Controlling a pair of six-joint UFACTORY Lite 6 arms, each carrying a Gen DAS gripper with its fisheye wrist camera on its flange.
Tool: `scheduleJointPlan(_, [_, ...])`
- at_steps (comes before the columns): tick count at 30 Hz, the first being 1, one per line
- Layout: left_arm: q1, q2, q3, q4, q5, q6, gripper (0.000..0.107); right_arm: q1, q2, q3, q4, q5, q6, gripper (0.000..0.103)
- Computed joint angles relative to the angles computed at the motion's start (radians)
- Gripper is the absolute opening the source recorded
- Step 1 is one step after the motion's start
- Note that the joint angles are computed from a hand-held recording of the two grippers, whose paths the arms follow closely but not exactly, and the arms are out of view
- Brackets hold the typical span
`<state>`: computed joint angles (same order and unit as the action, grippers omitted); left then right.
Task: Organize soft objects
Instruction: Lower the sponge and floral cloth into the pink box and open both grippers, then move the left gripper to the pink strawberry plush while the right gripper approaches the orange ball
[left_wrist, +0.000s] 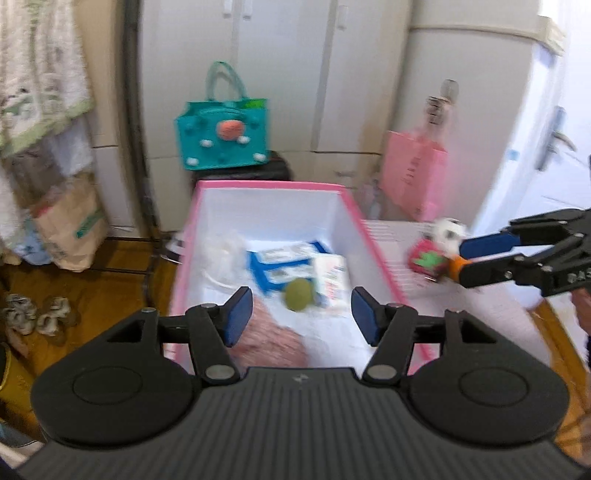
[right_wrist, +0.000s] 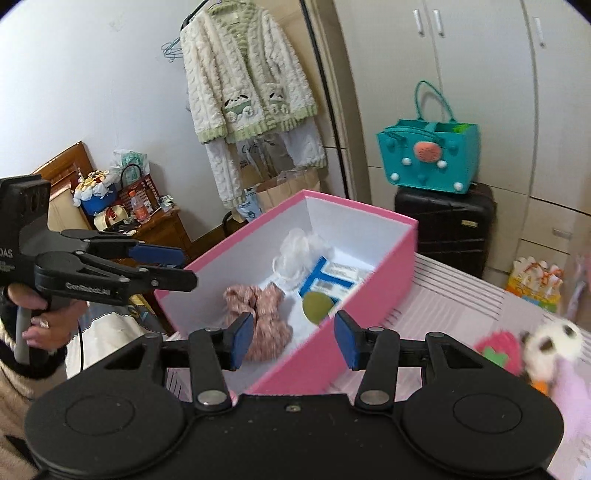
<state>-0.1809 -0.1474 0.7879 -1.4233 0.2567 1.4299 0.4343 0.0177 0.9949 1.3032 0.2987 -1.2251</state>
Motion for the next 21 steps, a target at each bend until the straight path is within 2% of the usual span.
scheduleJointPlan(3, [-0.005,-0.048,-0.004,0.166,0.118,-0.175,0.060,-0.022,-0.156,-0.132,-0.113,-0.004,0.109,0.054])
scheduleJointPlan(5, [-0.046,-0.093,-0.024,0.213,0.130,-0.226,0.061,-0.030,-0.262,-0.217,-0.208,-0.017,0.201,0.054])
scheduleJointPlan(9, [-0.182,-0.152,-0.044,0.325,0.062,-0.341,0.062,-0.053,-0.482,-0.376,-0.425,-0.009,0.419,0.055])
scheduleJointPlan(14, [-0.328,-0.147,-0.026,0.399,0.025,-0.432,0.063,-0.090,-0.737,-0.534,-0.695,0.032,0.680,0.056])
scheduleJointPlan(18, [-0.435,-0.083,0.018,0.390,-0.023,-0.437,0.063,-0.154,-0.887,-0.626,-0.743,0.084,0.701,0.056])
scheduleJointPlan(21, [-0.496,-0.015,0.047,0.260,-0.057,-0.318,0.064,-0.244,-0.981,-0.688,-0.660,0.144,0.583,0.056])
